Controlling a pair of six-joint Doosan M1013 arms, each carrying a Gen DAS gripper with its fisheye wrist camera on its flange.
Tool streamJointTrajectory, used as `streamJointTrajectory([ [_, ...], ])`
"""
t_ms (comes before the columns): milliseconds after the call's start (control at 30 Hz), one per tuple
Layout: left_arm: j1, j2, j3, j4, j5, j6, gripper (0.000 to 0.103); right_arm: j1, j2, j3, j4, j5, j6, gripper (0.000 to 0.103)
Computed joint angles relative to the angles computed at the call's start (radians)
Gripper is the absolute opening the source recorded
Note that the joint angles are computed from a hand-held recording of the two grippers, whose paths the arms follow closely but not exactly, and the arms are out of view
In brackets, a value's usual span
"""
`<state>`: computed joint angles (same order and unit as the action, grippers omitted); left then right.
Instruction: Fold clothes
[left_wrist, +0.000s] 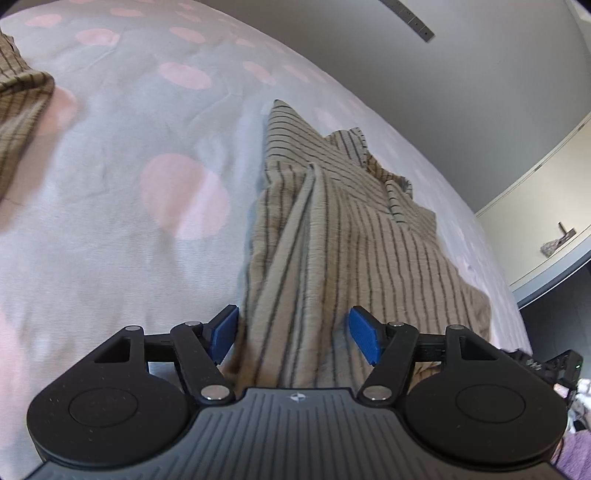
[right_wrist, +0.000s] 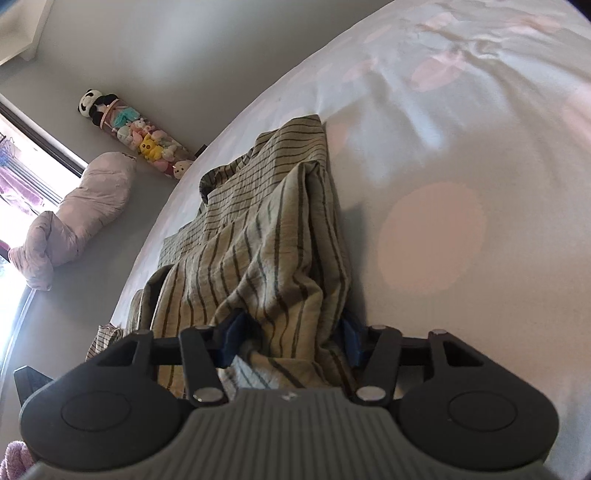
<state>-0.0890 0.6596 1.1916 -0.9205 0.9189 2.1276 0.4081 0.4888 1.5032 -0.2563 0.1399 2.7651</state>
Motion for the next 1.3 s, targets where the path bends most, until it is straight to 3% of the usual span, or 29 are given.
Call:
streamJointTrajectory([
  [67, -0.009, -0.002, 0.006, -0.009, -0.012, 0.019, 0.044, -0.001, 0.01, -0.01, 0.107, -0.009, -0.096, 0.023],
  [100, -0.013, -0.002, 0.007, -0.001, -0.013, 0.02, 0.024, -0.001, 0.015, -0.014, 0.159, -0.015, -0.139, 0.016],
  [133, -0.015, 0.0, 0.004, 0.002, -0.002, 0.012, 0.012, 0.0, 0.016, -0.017, 0.158, -0.016, -0.135, 0.014],
  [200, -0.016, -0.004, 0.003, 0.0, 0.008, -0.009, 0.007, 0.005, 0.012, -0.021, 0.047, -0.015, -0.024, 0.01],
  [300, -0.009, -0.009, -0.008, -0.011, 0.041, -0.039, 0.004, 0.009, -0.007, -0.027, -0.045, 0.008, 0.059, 0.009],
  [433, -0.007, -0.032, -0.025, 0.022, 0.084, -0.047, 0.004, 0.016, -0.038, -0.056, 0.084, 0.105, -0.094, 0.008],
  [600, 0.003, -0.081, -0.017, 0.067, 0.156, -0.07, 0.004, 0.04, -0.086, -0.073, 0.142, 0.216, -0.163, 0.008],
  [967, 0.053, -0.233, 0.176, 0.142, 0.281, -0.04, 0.004, 0.153, -0.238, 0.073, 0.155, 0.342, -0.066, 0.008],
  [1200, 0.051, -0.288, 0.275, 0.244, 0.281, -0.048, 0.004, 0.23, -0.275, 0.152, 0.041, 0.369, 0.099, 0.008],
  [1300, 0.045, -0.29, 0.297, 0.272, 0.261, -0.052, 0.004, 0.236, -0.257, 0.147, 0.059, 0.398, 0.078, 0.009],
])
